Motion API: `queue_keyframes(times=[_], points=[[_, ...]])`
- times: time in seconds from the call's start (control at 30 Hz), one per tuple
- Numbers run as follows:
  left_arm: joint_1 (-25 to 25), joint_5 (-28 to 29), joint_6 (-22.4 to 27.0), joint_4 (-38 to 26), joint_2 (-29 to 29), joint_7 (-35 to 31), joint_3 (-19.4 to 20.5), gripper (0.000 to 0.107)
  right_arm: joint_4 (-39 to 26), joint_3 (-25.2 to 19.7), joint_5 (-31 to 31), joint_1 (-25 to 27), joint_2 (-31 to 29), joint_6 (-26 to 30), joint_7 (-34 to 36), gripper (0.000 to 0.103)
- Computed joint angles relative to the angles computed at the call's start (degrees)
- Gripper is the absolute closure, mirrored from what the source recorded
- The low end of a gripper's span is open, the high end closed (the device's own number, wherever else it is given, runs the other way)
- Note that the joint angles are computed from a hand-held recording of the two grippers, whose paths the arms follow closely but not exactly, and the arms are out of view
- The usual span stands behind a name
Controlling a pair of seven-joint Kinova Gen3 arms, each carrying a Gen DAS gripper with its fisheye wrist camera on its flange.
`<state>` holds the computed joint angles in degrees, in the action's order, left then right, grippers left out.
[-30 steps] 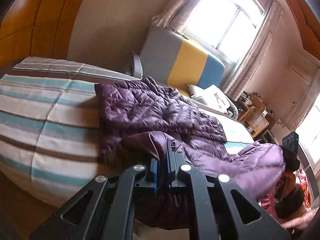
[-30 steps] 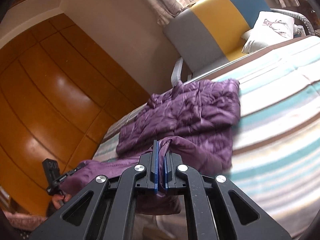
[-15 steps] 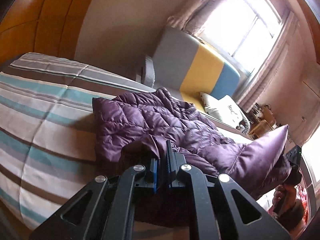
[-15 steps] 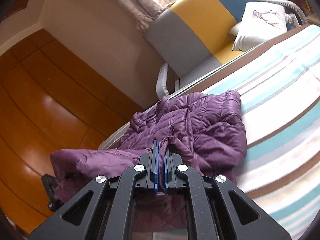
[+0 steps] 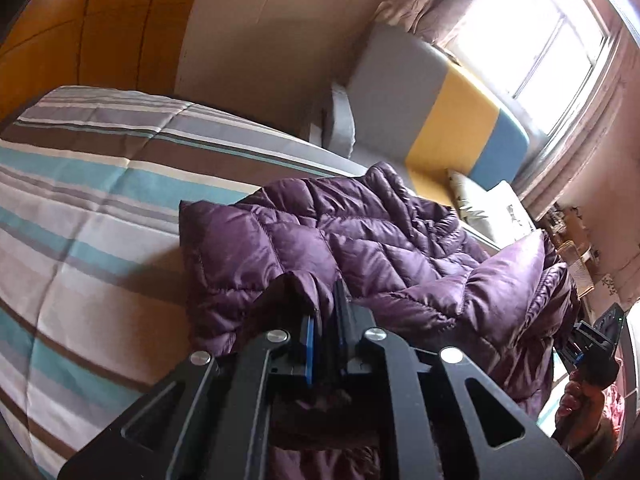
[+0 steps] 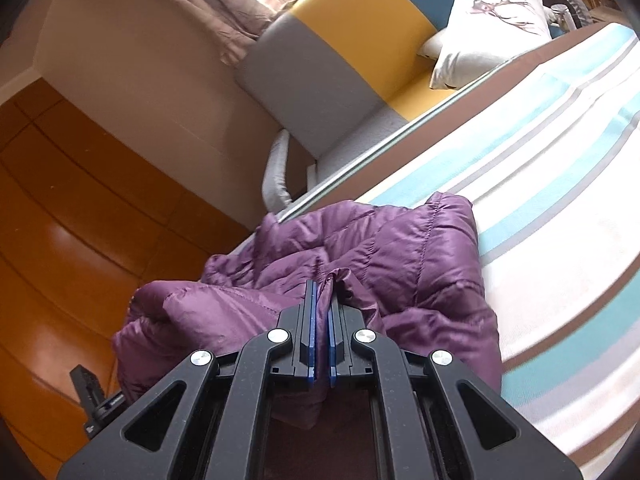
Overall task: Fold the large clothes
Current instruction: 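Lift the hem with both tools and fold it over the jacket body, then open both tools to release the folded hem onto the jacket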
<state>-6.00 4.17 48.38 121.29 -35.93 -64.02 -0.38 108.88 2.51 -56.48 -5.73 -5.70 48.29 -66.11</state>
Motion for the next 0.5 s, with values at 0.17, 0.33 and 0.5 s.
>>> queue_keyframes(times=[0.17, 0.33, 0.5], points=[[-0.9, -0.8, -2.8, 0.1, 3.0, 0.9, 1.5, 0.092, 1.0, -1.6, 0.9, -1.1, 0.8, -5.1, -0.5, 0.099], [0.7, 1.1, -5.3, 1.2, 3.4, 0.6, -1.1, 0.07, 1.8, -1.2, -1.1, -1.1, 1.9, -5.9, -1.9, 0.092], [-1.6, 2.1, -8.1, 3.4, -1.0, 2.1, -2.0, 0.024, 2.9, -0.6, -5.9, 0.0, 1.5, -5.9, 2.5, 0.07]])
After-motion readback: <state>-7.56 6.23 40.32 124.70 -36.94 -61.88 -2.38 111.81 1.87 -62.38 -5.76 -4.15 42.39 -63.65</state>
